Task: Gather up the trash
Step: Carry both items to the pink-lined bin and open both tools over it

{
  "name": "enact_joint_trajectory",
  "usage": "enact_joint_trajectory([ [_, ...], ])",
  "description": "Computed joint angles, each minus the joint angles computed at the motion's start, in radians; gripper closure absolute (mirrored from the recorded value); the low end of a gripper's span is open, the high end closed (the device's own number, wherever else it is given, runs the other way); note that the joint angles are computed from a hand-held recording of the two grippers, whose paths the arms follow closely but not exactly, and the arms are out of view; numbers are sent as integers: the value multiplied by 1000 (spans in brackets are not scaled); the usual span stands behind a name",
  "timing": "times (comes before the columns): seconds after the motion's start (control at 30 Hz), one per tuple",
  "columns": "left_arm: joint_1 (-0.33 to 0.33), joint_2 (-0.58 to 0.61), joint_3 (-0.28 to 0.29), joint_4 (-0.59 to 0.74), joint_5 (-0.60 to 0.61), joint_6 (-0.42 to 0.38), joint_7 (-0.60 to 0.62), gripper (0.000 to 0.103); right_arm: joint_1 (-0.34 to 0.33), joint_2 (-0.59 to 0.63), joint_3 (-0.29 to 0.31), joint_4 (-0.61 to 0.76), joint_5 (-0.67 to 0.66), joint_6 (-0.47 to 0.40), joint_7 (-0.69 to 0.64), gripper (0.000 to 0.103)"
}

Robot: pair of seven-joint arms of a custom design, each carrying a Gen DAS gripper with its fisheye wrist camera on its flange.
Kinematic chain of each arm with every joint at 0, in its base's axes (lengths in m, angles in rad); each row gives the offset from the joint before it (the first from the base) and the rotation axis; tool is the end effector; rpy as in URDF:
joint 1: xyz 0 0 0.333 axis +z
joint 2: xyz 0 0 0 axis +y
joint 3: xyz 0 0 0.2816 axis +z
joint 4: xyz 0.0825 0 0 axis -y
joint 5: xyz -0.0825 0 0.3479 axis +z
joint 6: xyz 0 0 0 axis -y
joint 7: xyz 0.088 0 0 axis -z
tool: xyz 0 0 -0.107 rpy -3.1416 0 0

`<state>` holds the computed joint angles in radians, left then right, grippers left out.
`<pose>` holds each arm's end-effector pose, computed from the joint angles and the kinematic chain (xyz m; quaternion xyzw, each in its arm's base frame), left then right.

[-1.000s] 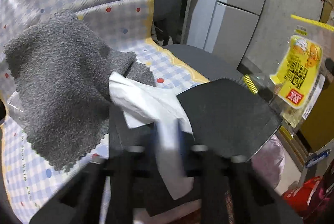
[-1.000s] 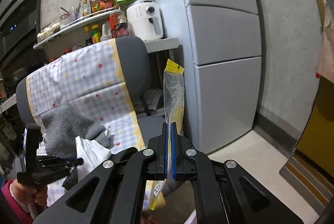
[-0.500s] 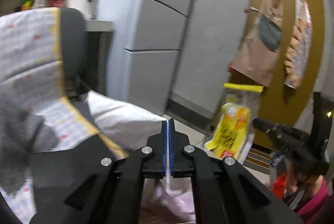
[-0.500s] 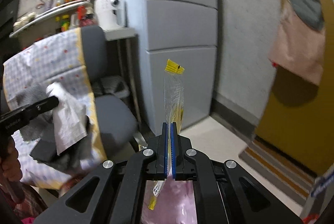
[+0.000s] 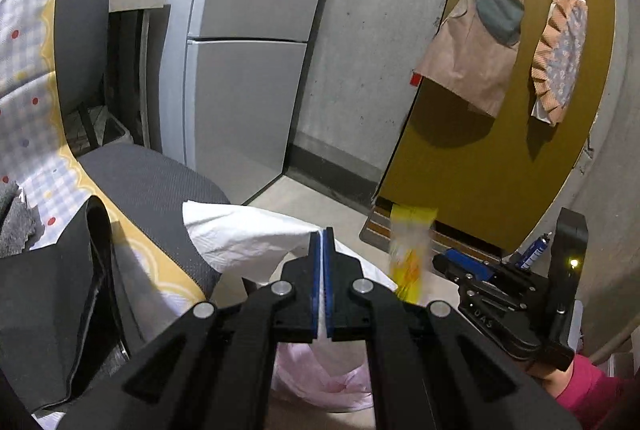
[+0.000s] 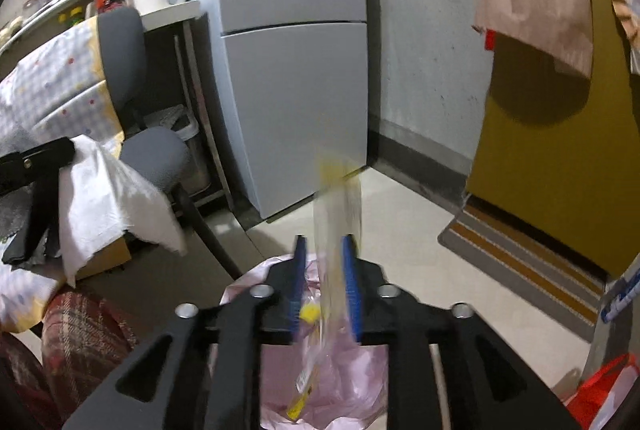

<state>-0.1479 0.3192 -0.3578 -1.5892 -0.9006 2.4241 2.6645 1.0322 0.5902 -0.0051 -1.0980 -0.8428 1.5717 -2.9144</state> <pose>0.5802 -0.2914 0.5005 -0.2484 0.8486 -0.4671 0.0082 0.4087 0.5238 0.4815 -0.3770 0.8290 -0.3628 0.1975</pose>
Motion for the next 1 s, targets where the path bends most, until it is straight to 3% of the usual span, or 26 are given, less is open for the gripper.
enact_joint_trajectory([
  [0.23, -5, 1, 0, -15, 22, -1, -2, 103, 29, -7, -16, 33, -74, -32, -15, 76],
  [0.47, -30, 7, -10, -18, 69, -39, 18, 103, 98, 66, -79, 230, -154, -131, -129, 76],
  [0.67, -79, 69, -9, 32, 190, -88, -20, 103, 131, 31, -97, 188, -195, -165, -114, 76],
  [0.9, -141, 167, -3, 111, 387, -127, -120, 102, 74, -93, -23, -22, -180, -125, 28, 76],
  [0.93, -150, 190, 1, 138, 420, -153, -145, 100, 64, -104, -11, -41, -179, -123, 43, 76],
  [0.97, -155, 209, 3, 161, 445, -173, -164, 89, 55, -117, 0, -62, -177, -122, 59, 76],
  [1.0, -163, 230, 7, 187, 474, -196, -189, 71, 49, -121, 10, -71, -180, -124, 69, 76],
])
